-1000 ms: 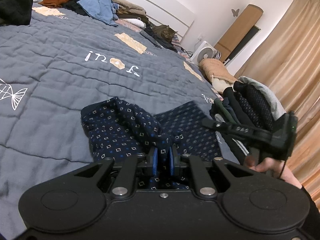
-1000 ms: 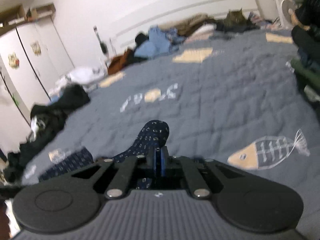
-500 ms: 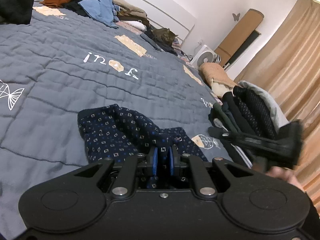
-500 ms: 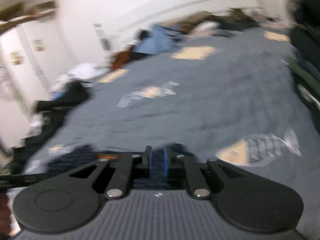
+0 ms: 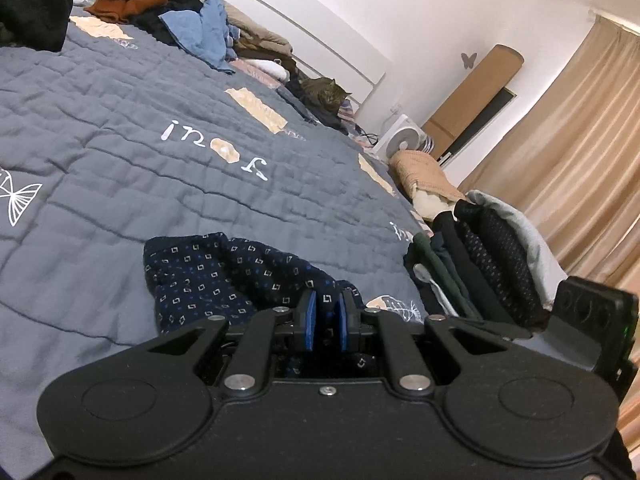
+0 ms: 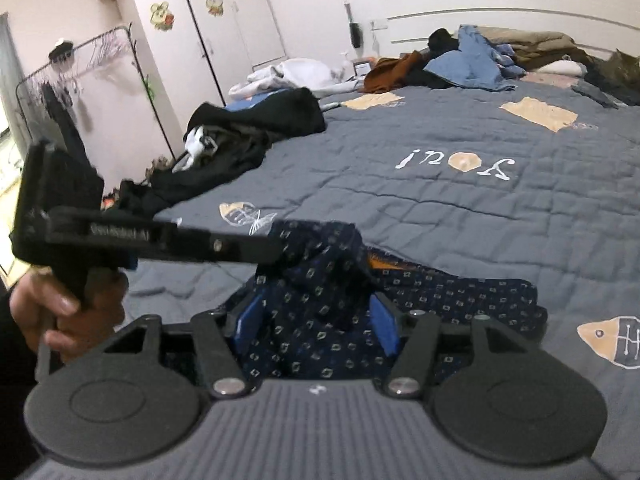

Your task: Fold clothes

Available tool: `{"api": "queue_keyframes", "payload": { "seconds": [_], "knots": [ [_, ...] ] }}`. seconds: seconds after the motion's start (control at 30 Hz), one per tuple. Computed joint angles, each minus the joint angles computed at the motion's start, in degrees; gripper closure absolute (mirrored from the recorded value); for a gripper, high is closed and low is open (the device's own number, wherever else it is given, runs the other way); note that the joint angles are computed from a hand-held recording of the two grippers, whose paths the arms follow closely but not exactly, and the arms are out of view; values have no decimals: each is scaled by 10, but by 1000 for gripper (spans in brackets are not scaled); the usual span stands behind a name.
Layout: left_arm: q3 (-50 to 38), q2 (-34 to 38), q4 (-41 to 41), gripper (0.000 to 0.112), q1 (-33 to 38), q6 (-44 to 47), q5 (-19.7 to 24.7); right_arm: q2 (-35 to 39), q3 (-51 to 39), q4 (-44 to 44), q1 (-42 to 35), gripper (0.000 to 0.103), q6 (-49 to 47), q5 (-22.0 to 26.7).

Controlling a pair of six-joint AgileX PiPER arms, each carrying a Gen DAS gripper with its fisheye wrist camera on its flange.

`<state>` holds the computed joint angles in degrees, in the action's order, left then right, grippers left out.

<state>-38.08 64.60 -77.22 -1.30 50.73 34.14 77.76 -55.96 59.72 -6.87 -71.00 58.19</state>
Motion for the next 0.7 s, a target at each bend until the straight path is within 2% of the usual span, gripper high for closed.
{"api": "queue_keyframes", "payload": {
  "seconds": [0.1, 0.13, 0.17, 0.2, 0.23, 0.37, 0.47, 0.63, 0.7],
  "knots": [
    [-1, 2, -2, 100, 0, 0, 2, -3, 15, -7, 18, 46, -3, -28],
    [-2, 2, 0, 100, 2, -2, 3, -5, 21, -12, 24, 53, 6, -41],
    [-3, 2, 1, 100, 3, -3, 5, -1, 21, -17, 28, 73, 21, -52],
    [-3, 0, 1, 100, 5, -3, 5, 5, 18, -21, 29, 84, 37, -60],
    [-3, -3, 0, 100, 8, -2, 6, 7, 19, -16, 24, 86, 44, -65],
    [-3, -15, -13, 100, 32, 15, 23, 8, 24, 35, -17, 88, 47, -71],
    [-8, -15, 9, 100, 32, -1, 15, 3, 28, 82, -65, 88, 58, -80],
    [-16, -4, 74, 100, 4, -47, -8, 37, 33, 38, -70, 87, 89, -145],
    [-18, -3, 89, 100, -4, -54, -11, 61, 28, 12, -68, 84, 113, -139]
  ]
}}
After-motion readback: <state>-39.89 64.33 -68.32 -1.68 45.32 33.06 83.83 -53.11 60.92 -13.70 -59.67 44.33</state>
